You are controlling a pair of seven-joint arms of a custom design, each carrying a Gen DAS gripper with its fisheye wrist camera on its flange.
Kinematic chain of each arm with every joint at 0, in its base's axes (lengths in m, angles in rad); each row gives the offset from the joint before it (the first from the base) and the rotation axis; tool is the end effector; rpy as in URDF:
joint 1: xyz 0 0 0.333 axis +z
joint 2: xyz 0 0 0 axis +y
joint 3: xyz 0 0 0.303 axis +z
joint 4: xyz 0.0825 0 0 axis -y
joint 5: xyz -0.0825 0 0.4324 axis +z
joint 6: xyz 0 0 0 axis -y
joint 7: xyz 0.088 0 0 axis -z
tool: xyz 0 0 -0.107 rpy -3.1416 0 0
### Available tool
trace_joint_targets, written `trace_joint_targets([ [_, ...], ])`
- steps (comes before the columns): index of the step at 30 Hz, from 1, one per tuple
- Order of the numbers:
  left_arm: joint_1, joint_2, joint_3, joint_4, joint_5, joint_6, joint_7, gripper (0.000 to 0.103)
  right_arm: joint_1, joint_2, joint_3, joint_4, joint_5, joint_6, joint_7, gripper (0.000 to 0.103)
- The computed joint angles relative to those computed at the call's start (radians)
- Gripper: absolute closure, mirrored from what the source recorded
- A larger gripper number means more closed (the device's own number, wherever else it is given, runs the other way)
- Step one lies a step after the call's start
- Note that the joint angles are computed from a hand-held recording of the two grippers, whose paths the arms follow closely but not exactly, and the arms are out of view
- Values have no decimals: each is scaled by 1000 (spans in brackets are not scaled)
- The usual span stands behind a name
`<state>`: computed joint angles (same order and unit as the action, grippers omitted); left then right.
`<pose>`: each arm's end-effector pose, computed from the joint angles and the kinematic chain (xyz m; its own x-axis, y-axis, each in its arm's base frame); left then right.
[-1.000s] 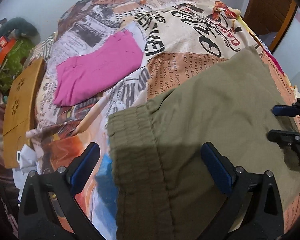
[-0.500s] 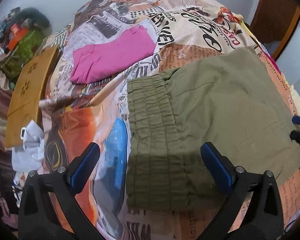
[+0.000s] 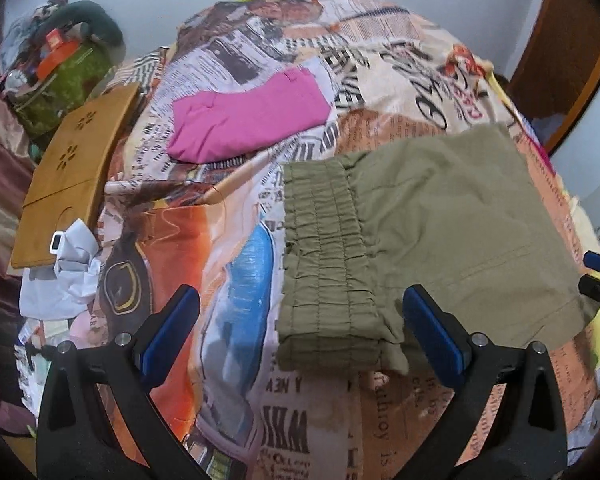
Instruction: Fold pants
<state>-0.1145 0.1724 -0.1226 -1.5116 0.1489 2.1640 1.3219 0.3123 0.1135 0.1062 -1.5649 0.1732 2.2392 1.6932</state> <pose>0.6828 -0.1520 0.5974 -0.0318 -0.9994 -0.0098 -0.8791 0.0326 -0.4755 0.6266 0.2800 0.6174 0.2792 -0.9283 -0.2455 -0.8592 -0.1273 -0.4956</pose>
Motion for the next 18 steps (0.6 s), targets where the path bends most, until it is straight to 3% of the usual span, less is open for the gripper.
trace_joint_targets([
  [5,19,-46,3,-42,-53,38,-33,0,20,46,19,71,-9,38,-42,40],
  [9,33,-70,1,-70,-96,53,-44,0,38,104,35,141,-16,52,-85,31],
  [18,64,-86,-5,-105,-278,-9,8,0,59,219,42,263,-30,-43,-68,30],
])
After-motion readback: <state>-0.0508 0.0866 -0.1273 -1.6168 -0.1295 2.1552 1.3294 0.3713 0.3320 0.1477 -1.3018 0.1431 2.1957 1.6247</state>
